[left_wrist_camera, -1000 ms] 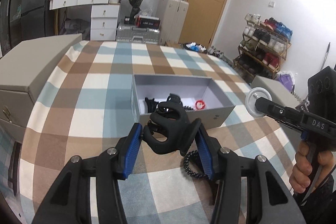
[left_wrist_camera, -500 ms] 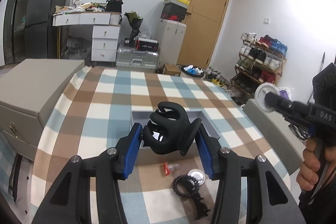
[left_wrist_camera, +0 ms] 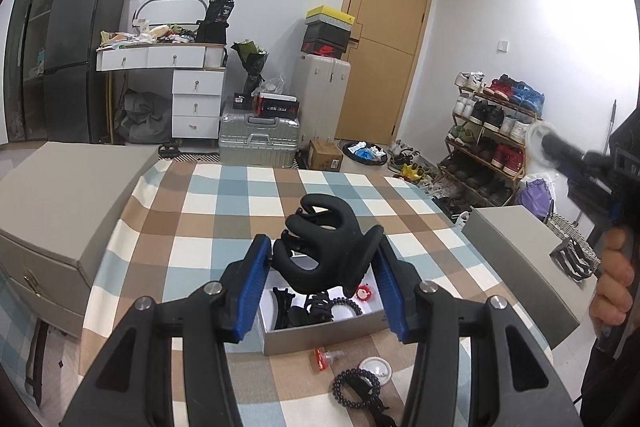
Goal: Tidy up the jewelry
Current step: 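Lift the white compact with the right gripper while the left gripper carries the claw toward the box, then lower the compact into the box with the right gripper while the left gripper releases the claw inside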
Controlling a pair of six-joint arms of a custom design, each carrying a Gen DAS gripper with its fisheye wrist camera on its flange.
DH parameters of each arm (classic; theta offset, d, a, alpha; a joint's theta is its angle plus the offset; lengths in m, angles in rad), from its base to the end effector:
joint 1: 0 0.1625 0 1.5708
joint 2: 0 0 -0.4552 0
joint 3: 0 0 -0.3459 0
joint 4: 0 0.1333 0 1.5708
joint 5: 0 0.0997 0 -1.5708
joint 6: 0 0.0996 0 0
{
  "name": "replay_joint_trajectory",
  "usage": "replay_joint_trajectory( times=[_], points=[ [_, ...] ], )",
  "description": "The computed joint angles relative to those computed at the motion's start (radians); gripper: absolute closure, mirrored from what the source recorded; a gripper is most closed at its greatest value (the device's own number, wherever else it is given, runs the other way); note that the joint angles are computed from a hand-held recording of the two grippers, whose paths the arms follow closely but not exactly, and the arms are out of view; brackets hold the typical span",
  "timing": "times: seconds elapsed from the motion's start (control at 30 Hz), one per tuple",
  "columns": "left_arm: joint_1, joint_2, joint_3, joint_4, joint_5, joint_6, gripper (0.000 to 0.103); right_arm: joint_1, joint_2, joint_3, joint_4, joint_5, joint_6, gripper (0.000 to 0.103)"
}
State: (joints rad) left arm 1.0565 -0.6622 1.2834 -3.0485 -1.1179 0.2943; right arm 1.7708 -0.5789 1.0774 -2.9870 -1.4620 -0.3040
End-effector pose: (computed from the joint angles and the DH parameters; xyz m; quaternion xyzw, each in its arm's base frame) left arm -0.2264 -0.7602 0.2577 0.2630 0.8517 -0.4247 0.1586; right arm 0.3050 -0.7790 0.2652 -0.2465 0.8610 -0.4442 0.0257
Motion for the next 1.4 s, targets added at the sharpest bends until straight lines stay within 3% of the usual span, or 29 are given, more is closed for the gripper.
replay_joint_trajectory(
  times=[0.67,1.1,1.4],
  points=[
    [0.042,0.09,-0.155,0.214,0.013,-0.086,0.058,-0.075,0.186,-0.288,0.353,-0.05,0.069,0.096],
    [0.044,0.127,-0.205,0.305,0.047,-0.117,0.058,-0.084,0.289,-0.443,0.482,-0.129,0.086,0.094],
    [0.04,0.135,-0.21,0.319,0.065,-0.103,0.058,-0.078,0.309,-0.463,0.508,-0.137,0.078,0.094]
  ],
)
